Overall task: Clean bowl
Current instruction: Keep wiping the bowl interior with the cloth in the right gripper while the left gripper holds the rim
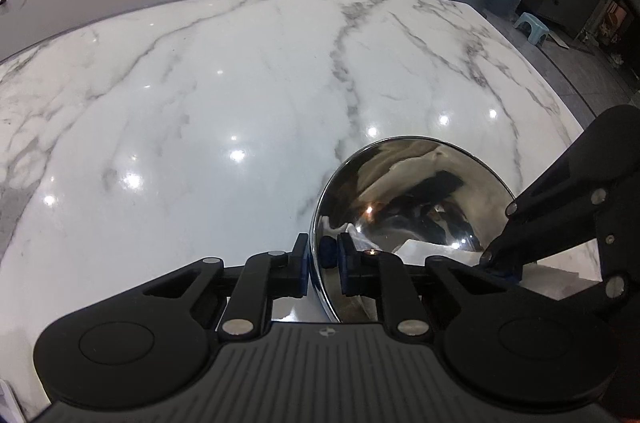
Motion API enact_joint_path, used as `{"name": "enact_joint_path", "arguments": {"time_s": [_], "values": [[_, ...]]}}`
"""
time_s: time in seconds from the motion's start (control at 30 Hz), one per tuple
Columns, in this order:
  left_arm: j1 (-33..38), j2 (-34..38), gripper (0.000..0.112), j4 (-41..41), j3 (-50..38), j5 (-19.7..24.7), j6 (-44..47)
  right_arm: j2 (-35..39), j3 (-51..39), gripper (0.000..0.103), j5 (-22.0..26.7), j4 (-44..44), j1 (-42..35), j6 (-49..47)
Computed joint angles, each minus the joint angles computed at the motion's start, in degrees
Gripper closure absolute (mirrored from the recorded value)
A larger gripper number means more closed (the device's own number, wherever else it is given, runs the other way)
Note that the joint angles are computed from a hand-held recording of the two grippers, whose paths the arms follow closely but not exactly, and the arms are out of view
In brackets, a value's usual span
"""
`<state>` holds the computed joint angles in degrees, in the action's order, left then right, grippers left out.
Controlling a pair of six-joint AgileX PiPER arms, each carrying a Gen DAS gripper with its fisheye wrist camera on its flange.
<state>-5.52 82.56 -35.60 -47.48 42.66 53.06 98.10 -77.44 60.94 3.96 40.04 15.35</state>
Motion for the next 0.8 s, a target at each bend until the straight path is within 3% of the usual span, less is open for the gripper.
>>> {"name": "enact_joint_path", "arguments": {"time_s": [0.1,0.3,0.53,0.8], "values": [[0.05,0.1,0.1,-0.07,-0.06,-0.02,0.24,-0.07,0.4,0.094,0.74,-0.61,-1.34,-1.49],[-0.14,-0.02,0.099,0.87,-0.21,0.04,-0.85,0.54,0.18,0.094,4.09,-12.29,1.05,-0.41],[0.04,-0.26,0.095,3.08,-0.29,2.47,-1.52,-1.51,3.43,0.094,1.79,-10.23,-3.56,-3.74],[0.52,-0.62,0.099,2.09,0.14,1.86,0.35,-3.51,6.58,0.094,-0.13,-8.45,-8.56,-8.14]]}}
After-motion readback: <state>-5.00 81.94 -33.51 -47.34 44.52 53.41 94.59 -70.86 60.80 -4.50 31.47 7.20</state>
